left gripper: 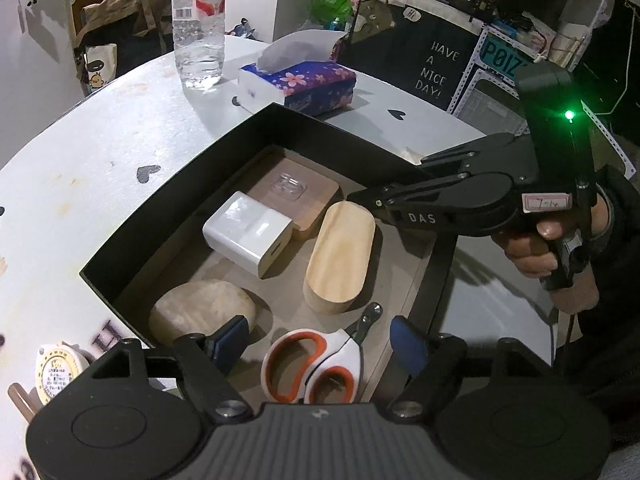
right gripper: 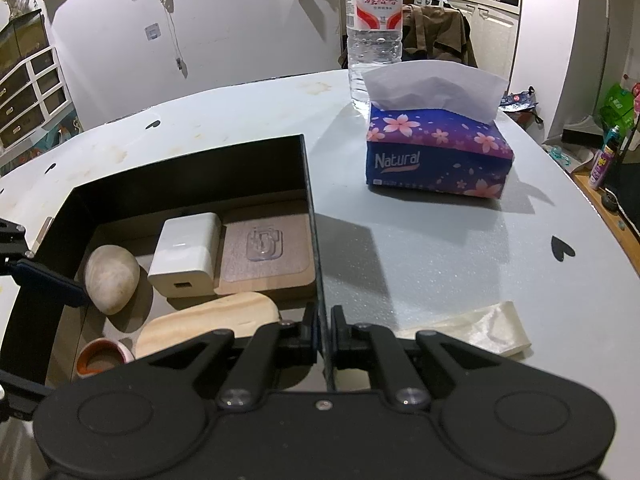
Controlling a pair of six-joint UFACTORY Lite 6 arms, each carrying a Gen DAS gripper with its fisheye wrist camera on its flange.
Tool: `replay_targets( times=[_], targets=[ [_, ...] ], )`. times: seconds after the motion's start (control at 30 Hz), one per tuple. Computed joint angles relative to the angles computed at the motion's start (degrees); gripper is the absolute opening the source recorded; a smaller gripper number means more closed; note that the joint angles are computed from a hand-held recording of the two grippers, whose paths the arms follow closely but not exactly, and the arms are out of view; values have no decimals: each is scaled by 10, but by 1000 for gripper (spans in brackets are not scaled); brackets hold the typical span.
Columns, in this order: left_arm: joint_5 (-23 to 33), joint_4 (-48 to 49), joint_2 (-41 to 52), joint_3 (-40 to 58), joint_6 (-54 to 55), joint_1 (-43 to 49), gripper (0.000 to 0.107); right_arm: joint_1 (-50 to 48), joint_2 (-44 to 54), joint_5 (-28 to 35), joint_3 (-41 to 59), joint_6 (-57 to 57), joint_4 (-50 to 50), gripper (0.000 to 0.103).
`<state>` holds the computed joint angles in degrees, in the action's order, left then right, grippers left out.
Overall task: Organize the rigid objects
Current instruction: 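Carry the scissors with the left gripper into the box and release, then move the left gripper to the white block with wooden peg and grasp it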
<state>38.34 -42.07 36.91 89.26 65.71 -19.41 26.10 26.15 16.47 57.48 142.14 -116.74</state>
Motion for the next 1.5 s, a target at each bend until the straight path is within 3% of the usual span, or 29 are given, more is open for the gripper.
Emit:
replay_targets(
  times=[0.37, 0.57, 0.8, 1.13, 1.27, 1.5],
  targets=[
    [-5, -27, -52, -45, 12, 10, 79, -1, 1, 0, 1, -2, 1, 7],
    [-7, -59, -104, -91, 38, 17, 90, 0, 1, 0, 1, -2, 1, 7],
    [-35, -112, -199, -185, 88, 32, 103, -1, 1, 2, -1, 10, -12, 7],
    [-95, -216, -340, -339, 174, 66, 103, 1, 0, 4, -2, 11, -13, 7],
    [-127, -292, -385, -400, 245, 87, 103, 3, 0, 6, -3, 12, -12, 7],
    [-192, -568, -417, -485, 470, 122, 103, 6, -1, 11, -5, 13, -10, 7]
  ],
)
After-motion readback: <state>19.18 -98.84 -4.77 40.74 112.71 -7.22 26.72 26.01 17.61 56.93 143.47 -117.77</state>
